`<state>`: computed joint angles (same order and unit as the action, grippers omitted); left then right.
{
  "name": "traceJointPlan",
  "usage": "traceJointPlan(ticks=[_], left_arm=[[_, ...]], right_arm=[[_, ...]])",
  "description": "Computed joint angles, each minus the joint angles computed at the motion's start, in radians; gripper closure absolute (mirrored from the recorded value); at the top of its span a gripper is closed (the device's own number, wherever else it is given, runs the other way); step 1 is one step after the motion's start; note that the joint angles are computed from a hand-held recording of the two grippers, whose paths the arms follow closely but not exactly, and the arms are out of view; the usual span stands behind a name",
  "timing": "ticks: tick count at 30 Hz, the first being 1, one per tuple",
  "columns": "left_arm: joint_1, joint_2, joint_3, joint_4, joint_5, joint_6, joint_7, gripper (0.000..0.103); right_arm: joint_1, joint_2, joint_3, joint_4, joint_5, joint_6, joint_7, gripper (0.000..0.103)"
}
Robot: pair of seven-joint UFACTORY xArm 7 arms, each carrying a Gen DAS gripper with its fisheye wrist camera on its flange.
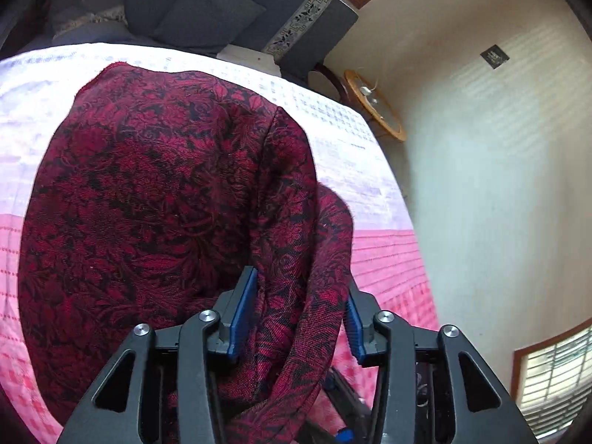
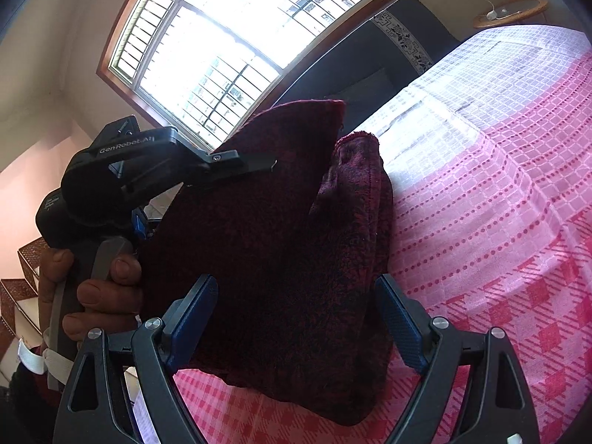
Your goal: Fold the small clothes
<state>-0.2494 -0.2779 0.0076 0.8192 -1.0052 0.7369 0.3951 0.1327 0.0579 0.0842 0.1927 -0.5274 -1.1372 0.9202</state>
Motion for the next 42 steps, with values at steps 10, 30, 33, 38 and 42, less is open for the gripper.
traceJointPlan(ticks=[10, 30, 33, 38, 42], left_arm=[[0.067, -0.229, 0.073, -0.105, -0.254, 0.142, 0.392, 0.040], [-0.182, -0.281, -0.049, -0.427, -0.524, -0.381, 1.033, 0.039], [-0.163, -0.291, -0.066, -0.428, -0.487, -0.372, 0.998, 0.039], [-0.112, -0.418, 0.033, -0.464, -0.349, -0.254, 0.856, 0.039], [-0.043, -0.548, 0.155, -0.511, -0.300, -0.217, 0.778, 0.039]], right_arm=[[-0.063, 0.075, -0.030, 0.003, -0.104, -0.117, 0.049, 0.018], [-0.162, 0.316, -0.098, 0.717, -0.881, 0.046, 0.827, 0.015], [-0.127, 0.285, -0.095, 0.739, -0.882, 0.149, 0.836, 0.016], [-0.096, 0.275, -0.090, 0.787, -0.939, 0.252, 0.875, 0.073], [-0.138, 0.328, -0.068, 0.759, -0.825, 0.081, 0.796, 0.075]])
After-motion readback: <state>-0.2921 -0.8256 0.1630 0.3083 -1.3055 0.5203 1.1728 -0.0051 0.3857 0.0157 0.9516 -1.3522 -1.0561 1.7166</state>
